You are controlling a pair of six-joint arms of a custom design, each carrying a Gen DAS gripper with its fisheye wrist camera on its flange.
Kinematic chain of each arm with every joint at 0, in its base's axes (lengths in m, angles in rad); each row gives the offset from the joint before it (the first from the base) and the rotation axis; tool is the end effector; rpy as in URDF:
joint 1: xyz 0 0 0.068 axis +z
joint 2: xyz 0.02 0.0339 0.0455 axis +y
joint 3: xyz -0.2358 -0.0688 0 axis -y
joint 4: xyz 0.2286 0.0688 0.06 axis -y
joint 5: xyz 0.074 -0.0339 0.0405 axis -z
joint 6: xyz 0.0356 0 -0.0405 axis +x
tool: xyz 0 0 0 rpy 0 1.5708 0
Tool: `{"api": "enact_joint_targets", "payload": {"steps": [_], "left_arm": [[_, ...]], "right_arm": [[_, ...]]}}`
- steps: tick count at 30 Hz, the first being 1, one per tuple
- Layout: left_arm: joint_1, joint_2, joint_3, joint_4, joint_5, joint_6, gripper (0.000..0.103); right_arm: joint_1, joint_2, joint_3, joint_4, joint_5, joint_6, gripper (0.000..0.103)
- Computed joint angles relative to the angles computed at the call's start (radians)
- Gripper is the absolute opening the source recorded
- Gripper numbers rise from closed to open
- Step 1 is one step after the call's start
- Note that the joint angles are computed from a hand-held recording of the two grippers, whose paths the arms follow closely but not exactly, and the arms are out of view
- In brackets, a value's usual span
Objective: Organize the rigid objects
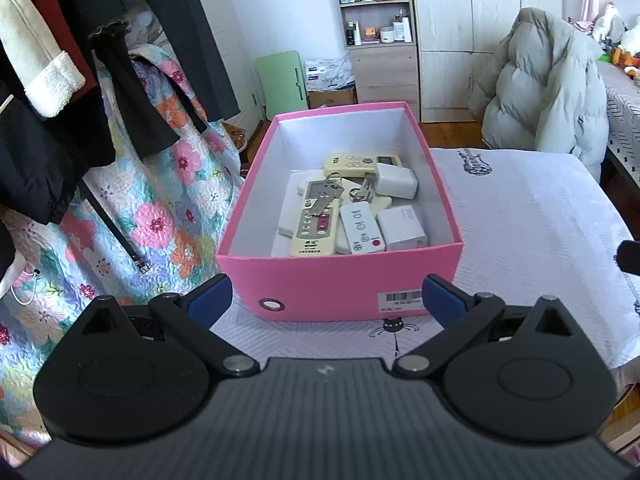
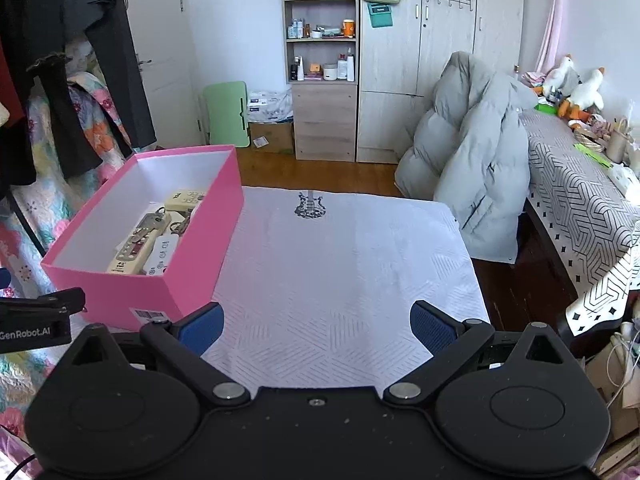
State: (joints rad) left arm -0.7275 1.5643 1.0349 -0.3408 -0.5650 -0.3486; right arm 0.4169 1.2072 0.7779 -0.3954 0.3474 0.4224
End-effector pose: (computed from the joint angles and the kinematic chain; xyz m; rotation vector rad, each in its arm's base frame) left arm 0.2466 -0.1940 0.2061 0.1905 2.2686 0.1404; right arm 0.2261 0.0869 0.2144 0.1662 2.3270 -0.0018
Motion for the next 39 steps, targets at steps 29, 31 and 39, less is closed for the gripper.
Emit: {"api": "enact_joint_targets", "payload": {"steps": [29, 31, 39], "left_arm": [[-0.019, -0.023, -0.039, 0.056, -0.052, 0.03, 0.103], [-0.006, -0.025, -0.04, 0.058, -0.025, 0.032, 0.103], [0.019, -0.04, -0.063, 0.08, 0.029, 0.046, 0.103]], "right_arm": [[0.052, -0.024, -0.009, -0.02, 0.069, 0.041, 0.101], [0.054, -0.023, -0.008, -0.023, 0.069, 0.043, 0.101], [0.049, -0.007, 0.001, -0.026, 0.064, 0.035, 0.101]]}}
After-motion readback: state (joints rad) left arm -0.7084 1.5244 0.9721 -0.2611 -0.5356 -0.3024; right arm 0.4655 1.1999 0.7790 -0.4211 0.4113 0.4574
